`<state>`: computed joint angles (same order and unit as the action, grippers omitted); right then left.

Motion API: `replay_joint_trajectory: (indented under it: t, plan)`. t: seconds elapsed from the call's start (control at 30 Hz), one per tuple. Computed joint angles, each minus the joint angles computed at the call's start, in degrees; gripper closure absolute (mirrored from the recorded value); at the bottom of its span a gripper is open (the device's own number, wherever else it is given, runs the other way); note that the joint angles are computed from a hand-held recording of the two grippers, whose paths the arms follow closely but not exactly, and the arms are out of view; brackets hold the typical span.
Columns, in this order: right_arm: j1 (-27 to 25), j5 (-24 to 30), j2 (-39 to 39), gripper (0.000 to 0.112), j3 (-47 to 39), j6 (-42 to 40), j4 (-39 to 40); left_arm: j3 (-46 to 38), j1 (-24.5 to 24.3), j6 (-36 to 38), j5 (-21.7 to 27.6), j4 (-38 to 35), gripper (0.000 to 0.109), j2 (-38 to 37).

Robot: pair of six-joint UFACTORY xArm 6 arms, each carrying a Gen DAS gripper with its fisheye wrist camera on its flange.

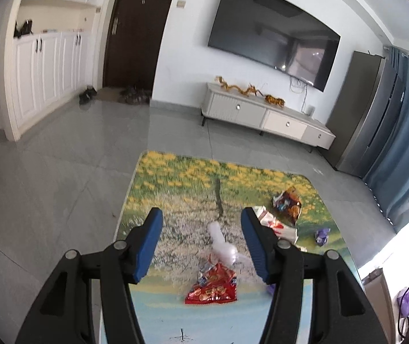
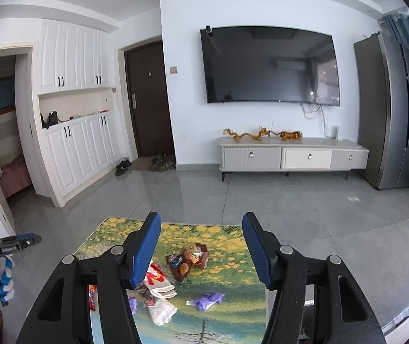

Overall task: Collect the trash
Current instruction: 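Move both open tools back over the table, then grasp the clear plastic wrap with the left tool while the right tool grasps the purple wrapper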

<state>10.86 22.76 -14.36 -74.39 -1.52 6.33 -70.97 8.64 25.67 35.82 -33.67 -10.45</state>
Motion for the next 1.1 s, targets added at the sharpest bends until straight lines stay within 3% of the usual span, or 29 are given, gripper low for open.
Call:
replay_joint_trajectory:
  t: [0.37,0.83,1.1]
  plan:
    - [2.91,4.0,7.74,0.055,-2.77,1.52,1.75,-5.19,-1.7,0.83,8.53,1.23,0.053,9.11]
    - [0.01,11.93,19.03,0.055,-3.27,4.48,7.13,-18.03,-4.74,-3.67,16.34,8.64,0.053,23.85]
    - [-1.03,14.96,23.7,0.055,-5.47,2.68,10.05,-22.81,-5.57,-4.94,19.96,9.79,0.053,28.06]
